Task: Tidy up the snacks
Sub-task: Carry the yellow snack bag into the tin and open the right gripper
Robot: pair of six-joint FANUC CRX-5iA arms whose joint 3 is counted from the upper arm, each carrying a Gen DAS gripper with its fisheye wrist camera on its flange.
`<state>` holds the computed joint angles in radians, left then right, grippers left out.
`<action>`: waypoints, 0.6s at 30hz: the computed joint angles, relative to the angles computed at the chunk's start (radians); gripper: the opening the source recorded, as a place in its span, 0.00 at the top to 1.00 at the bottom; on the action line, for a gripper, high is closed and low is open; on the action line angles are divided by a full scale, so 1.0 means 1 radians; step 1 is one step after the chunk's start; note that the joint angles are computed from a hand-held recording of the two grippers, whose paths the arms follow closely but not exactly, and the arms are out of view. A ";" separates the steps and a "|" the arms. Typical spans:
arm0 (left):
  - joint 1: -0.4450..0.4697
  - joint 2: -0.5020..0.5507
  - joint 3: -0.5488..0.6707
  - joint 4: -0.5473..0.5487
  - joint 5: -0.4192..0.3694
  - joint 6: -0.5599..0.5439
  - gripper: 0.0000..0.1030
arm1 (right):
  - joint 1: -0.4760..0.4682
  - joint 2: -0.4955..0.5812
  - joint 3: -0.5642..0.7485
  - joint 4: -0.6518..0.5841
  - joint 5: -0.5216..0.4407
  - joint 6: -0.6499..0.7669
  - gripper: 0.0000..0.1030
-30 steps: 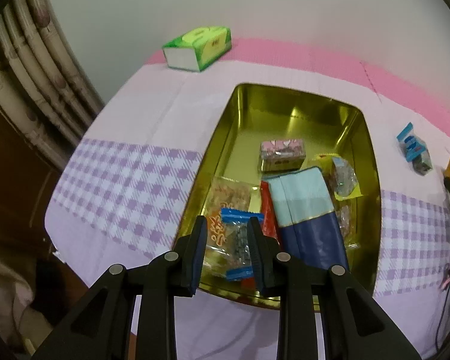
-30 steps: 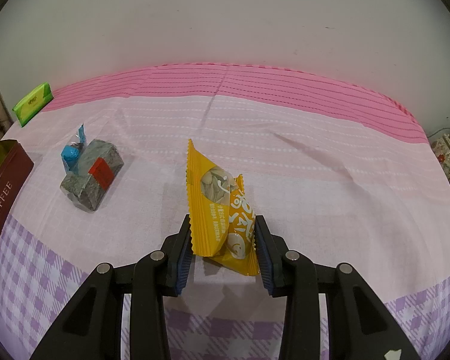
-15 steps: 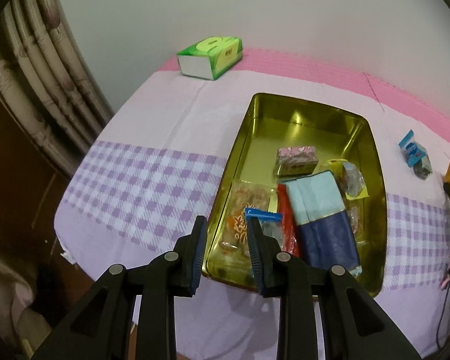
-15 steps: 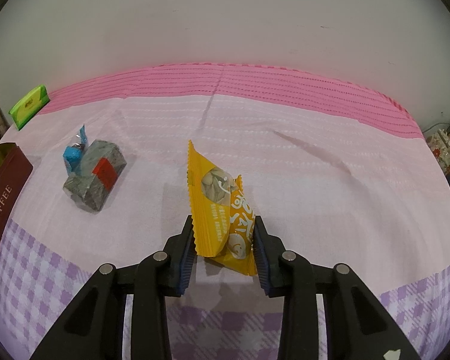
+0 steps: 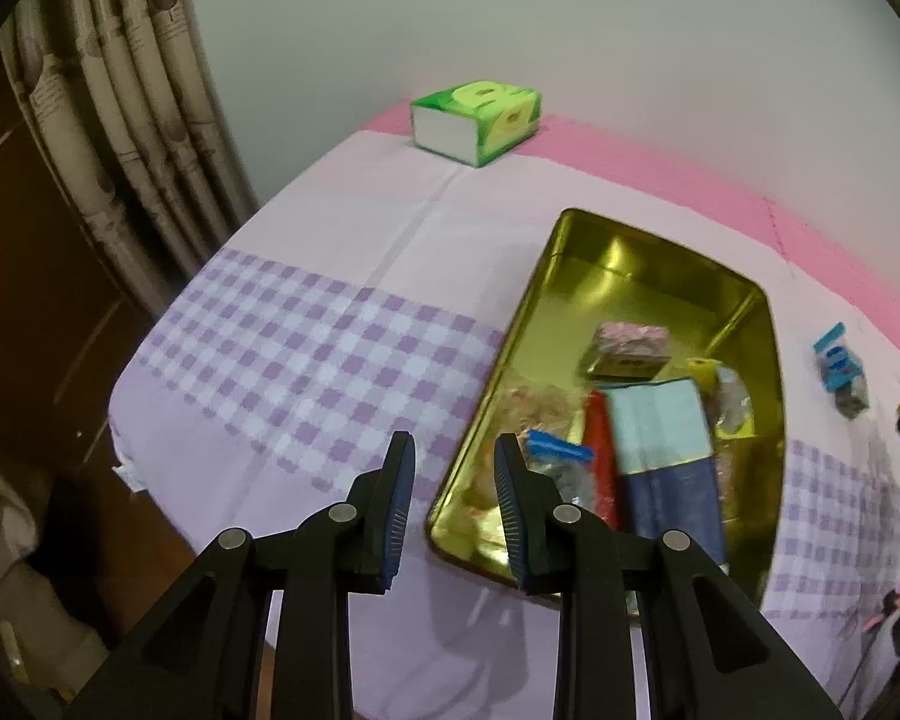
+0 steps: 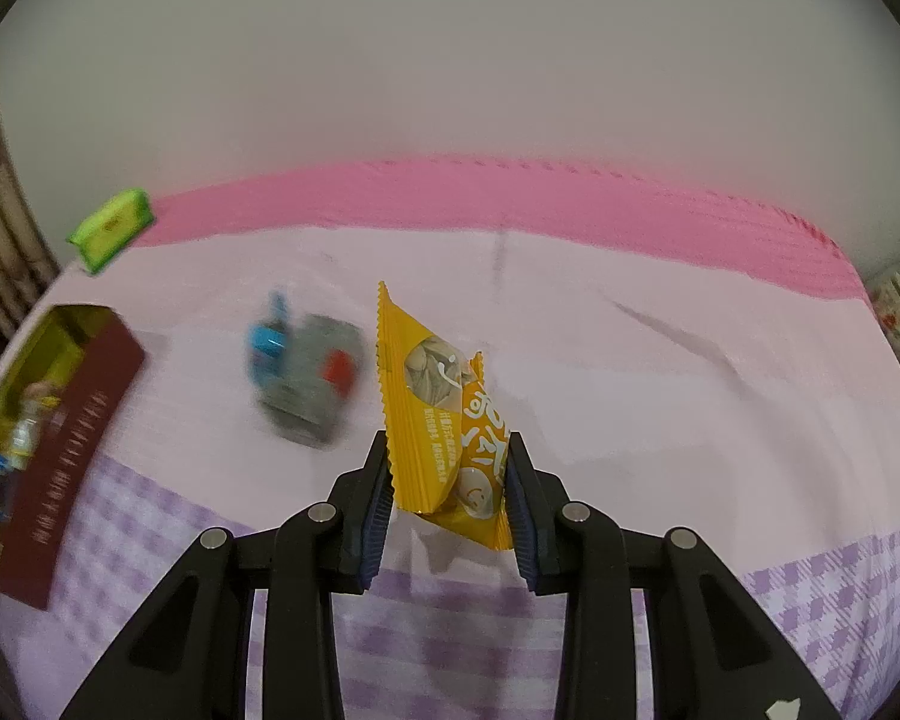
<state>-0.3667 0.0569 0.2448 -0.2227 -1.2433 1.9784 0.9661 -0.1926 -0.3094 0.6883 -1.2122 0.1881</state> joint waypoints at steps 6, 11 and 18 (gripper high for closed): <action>0.015 0.009 -0.002 0.011 -0.038 0.001 0.72 | 0.033 0.067 0.101 0.000 0.048 0.045 0.69; 0.030 0.003 -0.010 -0.001 -0.061 0.030 0.70 | 0.062 0.142 0.195 -0.026 0.099 0.107 0.69; 0.025 0.004 0.000 -0.062 -0.087 0.072 0.68 | 0.097 0.286 0.372 -0.091 0.157 0.233 0.69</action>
